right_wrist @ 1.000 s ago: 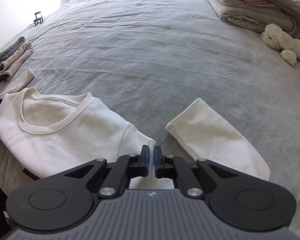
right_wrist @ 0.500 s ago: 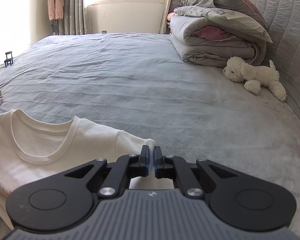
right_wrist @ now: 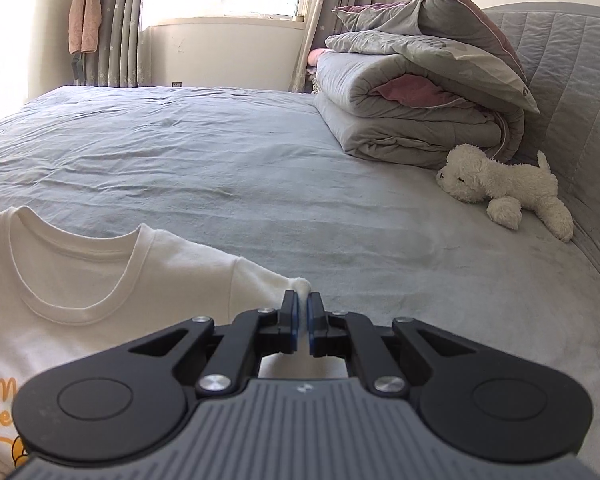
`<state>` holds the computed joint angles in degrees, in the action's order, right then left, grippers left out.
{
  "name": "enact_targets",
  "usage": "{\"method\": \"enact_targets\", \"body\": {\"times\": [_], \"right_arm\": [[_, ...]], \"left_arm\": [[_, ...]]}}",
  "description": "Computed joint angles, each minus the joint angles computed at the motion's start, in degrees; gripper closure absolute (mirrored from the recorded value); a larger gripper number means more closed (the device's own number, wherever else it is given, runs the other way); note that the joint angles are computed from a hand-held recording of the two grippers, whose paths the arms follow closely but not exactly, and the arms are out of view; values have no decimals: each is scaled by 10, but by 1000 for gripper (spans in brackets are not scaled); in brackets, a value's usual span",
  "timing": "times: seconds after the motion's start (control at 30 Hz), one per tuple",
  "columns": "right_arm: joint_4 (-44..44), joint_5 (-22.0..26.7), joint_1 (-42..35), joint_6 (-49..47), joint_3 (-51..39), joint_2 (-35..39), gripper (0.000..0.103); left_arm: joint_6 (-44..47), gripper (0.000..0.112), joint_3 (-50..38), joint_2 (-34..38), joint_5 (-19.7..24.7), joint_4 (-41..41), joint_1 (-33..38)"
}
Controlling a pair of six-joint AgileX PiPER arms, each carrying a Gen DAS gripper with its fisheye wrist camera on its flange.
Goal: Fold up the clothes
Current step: 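Close both grippers on the sweatshirt hem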
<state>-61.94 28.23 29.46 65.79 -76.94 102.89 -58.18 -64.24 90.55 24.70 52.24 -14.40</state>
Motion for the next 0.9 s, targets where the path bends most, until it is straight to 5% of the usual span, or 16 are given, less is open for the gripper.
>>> {"method": "enact_targets", "body": {"times": [0.13, 0.57, 0.9], "right_arm": [[-24, 5, -6, 1, -62, 63, 98], [-47, 26, -27, -74, -284, 240, 98], [81, 64, -45, -260, -508, 387, 98]], "left_arm": [[-56, 111, -58, 72, 12, 79, -2], [-11, 111, -285, 272, 43, 94, 12], [81, 111, -451, 398, 76, 21, 26]]}}
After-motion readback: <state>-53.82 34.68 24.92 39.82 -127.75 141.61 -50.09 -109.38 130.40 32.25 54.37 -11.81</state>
